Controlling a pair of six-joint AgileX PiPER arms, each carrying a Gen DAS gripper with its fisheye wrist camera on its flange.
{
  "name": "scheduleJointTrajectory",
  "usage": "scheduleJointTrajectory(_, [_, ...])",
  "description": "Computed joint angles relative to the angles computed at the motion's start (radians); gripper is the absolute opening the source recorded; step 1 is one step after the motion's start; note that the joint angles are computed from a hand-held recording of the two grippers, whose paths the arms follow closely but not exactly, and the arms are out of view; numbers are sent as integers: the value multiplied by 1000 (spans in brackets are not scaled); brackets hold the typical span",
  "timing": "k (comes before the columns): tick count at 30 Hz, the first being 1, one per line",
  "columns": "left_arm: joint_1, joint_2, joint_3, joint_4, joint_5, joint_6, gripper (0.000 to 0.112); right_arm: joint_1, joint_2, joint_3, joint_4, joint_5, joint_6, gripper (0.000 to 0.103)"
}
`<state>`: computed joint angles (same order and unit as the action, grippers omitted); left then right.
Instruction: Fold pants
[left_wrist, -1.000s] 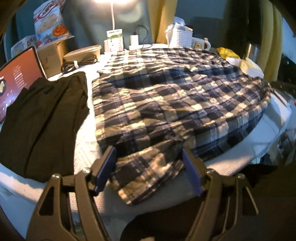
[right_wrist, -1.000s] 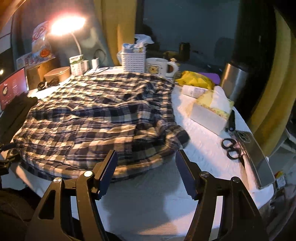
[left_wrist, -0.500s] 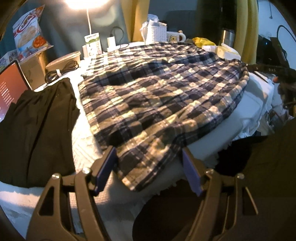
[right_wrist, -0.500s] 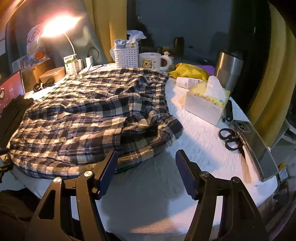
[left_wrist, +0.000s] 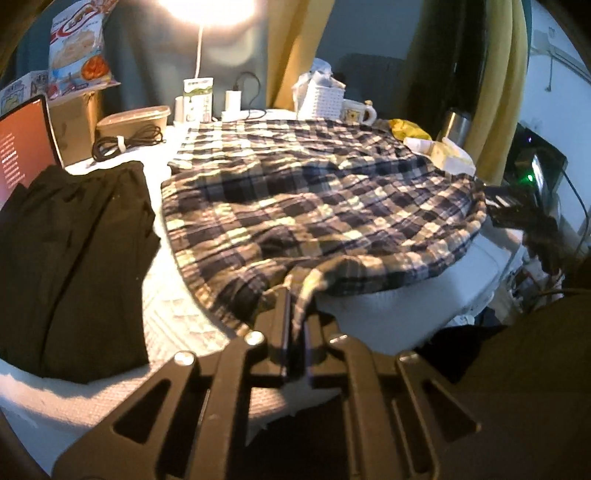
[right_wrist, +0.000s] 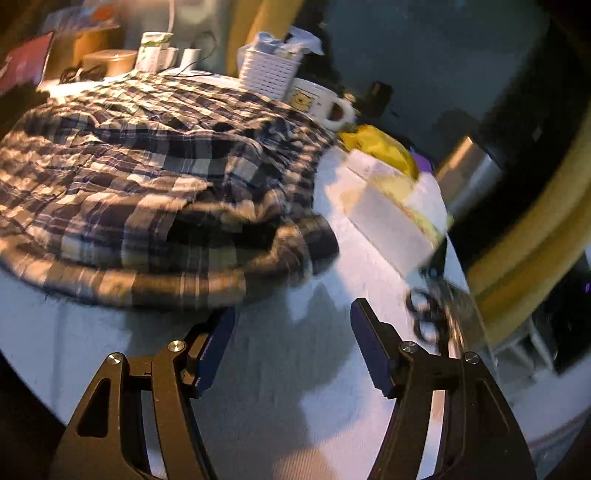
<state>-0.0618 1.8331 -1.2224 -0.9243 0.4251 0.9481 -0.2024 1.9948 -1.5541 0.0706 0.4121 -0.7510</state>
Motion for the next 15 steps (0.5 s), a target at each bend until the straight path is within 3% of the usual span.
scheduleJointTrajectory(4, [5,-7,-5,-7,2,-10,5,5,41,-64,81,26,-135,68])
scheduleJointTrajectory(5, [4,-14,4,-32,-10,10,5,-1,43,-70,135,27,-184,63])
scheduleJointTrajectory(7, [3,-31,13,-71,-28,35,5,-12,60,-112,198,74,-210,24])
scheduleJointTrajectory(8, [3,-41,21,-108,-38,61,5,-16,66,-128,200,90,-193,19])
scheduleJointTrajectory(12, [5,-77,33,-217,-52,126,4,-26,52,-111,250,72,-204,16])
scheduleJointTrajectory(15, [7,-97,25,-221,-55,119,4,-27,16,-74,260,38,-182,16])
